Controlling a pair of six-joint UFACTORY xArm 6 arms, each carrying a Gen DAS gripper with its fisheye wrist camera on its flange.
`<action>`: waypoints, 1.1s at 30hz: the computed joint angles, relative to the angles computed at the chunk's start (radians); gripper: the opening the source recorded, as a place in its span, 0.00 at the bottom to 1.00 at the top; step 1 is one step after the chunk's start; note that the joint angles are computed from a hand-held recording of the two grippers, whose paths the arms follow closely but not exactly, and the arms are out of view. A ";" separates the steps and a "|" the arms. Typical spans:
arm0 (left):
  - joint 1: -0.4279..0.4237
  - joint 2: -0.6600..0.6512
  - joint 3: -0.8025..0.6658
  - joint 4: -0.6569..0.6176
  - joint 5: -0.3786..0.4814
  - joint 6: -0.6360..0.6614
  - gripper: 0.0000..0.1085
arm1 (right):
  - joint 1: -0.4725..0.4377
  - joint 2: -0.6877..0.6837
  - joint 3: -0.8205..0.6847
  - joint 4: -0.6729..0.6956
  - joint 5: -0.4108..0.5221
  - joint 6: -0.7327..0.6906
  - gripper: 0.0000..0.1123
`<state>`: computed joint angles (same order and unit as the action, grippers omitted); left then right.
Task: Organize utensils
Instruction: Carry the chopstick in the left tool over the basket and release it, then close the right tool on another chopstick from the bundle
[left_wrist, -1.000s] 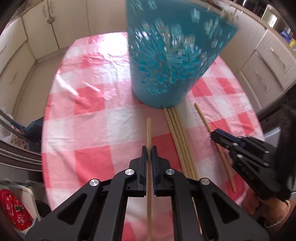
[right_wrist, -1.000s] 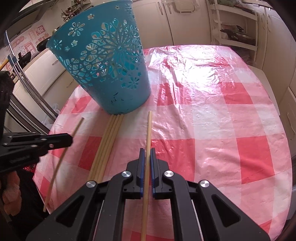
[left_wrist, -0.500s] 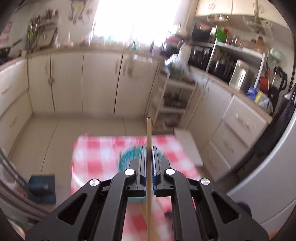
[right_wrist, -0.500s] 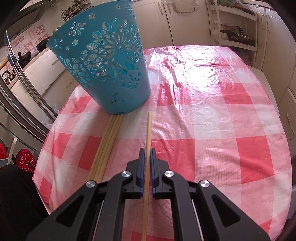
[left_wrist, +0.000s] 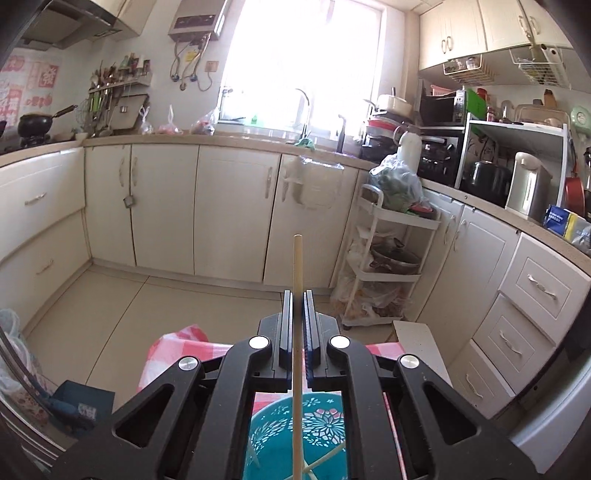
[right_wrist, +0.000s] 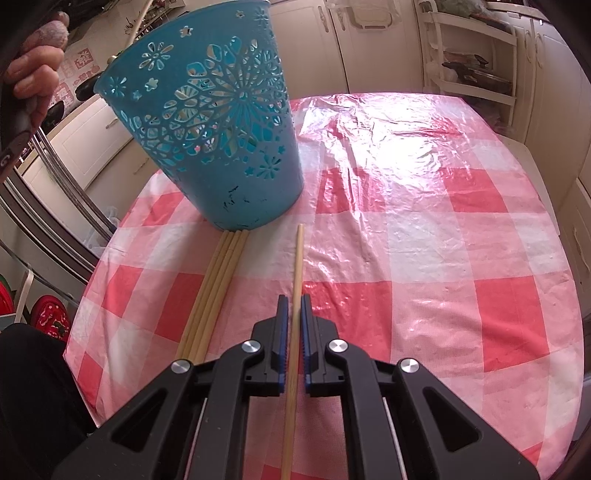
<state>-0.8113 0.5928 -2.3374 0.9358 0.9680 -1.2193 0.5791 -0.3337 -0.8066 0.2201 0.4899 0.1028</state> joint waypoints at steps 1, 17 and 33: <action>0.000 0.001 0.010 -0.002 0.001 0.001 0.04 | 0.000 0.000 0.000 -0.001 -0.001 0.000 0.06; -0.116 -0.427 0.623 0.168 0.117 -0.260 0.78 | 0.011 0.001 -0.003 0.016 -0.004 -0.032 0.20; -0.102 -0.640 0.960 0.120 0.185 -0.464 0.82 | 0.049 0.057 -0.096 -0.383 0.114 0.189 0.07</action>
